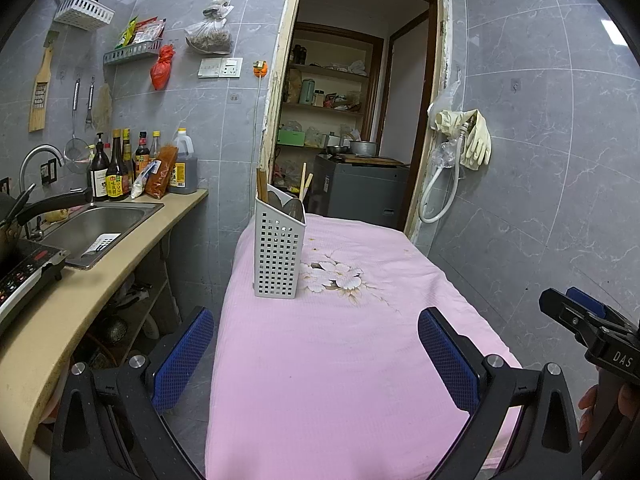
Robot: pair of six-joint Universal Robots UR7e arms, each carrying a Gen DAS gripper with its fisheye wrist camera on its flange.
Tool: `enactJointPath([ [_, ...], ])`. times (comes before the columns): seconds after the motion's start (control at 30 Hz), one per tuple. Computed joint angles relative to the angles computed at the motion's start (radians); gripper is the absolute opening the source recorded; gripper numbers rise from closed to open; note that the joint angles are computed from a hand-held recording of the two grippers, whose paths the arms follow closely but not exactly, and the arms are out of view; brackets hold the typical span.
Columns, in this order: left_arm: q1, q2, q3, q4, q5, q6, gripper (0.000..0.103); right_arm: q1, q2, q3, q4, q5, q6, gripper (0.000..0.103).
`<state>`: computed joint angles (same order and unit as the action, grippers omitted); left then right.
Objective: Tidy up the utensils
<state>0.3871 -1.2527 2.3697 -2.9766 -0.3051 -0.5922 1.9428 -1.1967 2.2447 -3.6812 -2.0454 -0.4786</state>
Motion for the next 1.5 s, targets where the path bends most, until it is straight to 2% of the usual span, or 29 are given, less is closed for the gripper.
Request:
enactJointPath([
  [0.57,0.002,0.002,0.000,-0.011,-0.002,0.009,0.103,0.000,0.000,0.000,-0.001,0.000,-0.001,0.102],
  [0.83,0.001,-0.029,-0.002,0.142,0.012,-0.087,0.103,-0.001,0.003,-0.001,-0.002,0.000,-0.002,0.102],
  [1.5,0.036,-0.001,-0.040,0.162,-0.007,-0.100,0.103,-0.025,0.018,-0.011,0.014,0.011,-0.004,0.102],
])
